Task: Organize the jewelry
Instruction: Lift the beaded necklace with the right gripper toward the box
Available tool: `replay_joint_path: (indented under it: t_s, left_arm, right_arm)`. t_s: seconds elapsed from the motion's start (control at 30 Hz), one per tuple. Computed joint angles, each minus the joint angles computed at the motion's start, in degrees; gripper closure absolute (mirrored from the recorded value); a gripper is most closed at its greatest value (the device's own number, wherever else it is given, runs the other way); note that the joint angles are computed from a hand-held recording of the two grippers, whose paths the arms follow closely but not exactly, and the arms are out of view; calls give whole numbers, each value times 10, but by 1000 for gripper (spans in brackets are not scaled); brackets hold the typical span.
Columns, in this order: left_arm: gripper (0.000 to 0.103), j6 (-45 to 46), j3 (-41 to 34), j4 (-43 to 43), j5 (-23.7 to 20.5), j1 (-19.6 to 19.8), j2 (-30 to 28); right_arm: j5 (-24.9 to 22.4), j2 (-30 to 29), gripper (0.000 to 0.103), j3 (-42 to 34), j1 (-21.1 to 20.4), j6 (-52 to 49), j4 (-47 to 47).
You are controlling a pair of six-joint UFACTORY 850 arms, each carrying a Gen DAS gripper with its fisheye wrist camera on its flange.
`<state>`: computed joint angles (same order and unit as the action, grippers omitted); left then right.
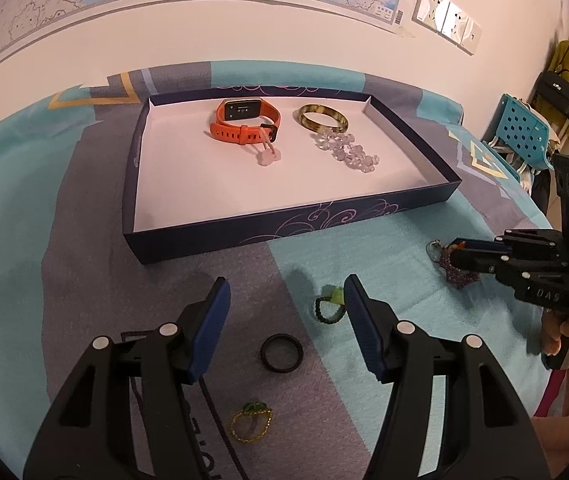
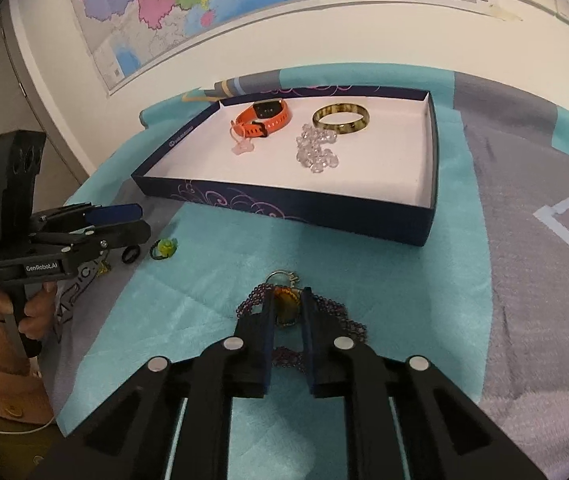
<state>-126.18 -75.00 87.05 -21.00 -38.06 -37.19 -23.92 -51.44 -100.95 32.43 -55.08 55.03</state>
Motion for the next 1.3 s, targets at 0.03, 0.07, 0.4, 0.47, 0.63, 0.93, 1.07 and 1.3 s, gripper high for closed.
replay_joint_path:
  t_s: [0.03, 0.07, 0.4, 0.47, 0.63, 0.93, 1.07, 1.3]
  left_arm:
    - [45, 1, 0, -1, 0, 0, 0]
    - [45, -1, 0, 0, 1, 1, 0]
    - [45, -4, 4, 11, 3, -3, 1]
    - [45, -1, 8, 10, -1, -5, 4]
    - [45, -41, 31, 52, -1, -7, 18]
    - [45, -7, 57, 45, -15, -24, 31]
    - [45, 27, 48, 7, -20, -23, 23]
    - [48, 39, 38, -4, -14, -18, 16]
  right_arm:
    - [5, 4, 92, 6, -1, -3, 7]
    - [1, 10, 92, 13, -4, -21, 32]
    - [-43, -5, 88, -14, 15, -56, 43]
    - [-42, -9, 81, -19, 19, -41, 25]
    - [-14, 18, 76, 18, 11, -84, 68]
    - [33, 33, 68, 47, 16, -9, -35]
    - [48, 33, 75, 47, 21, 32, -85]
    - [55, 35, 90, 49, 23, 52, -105]
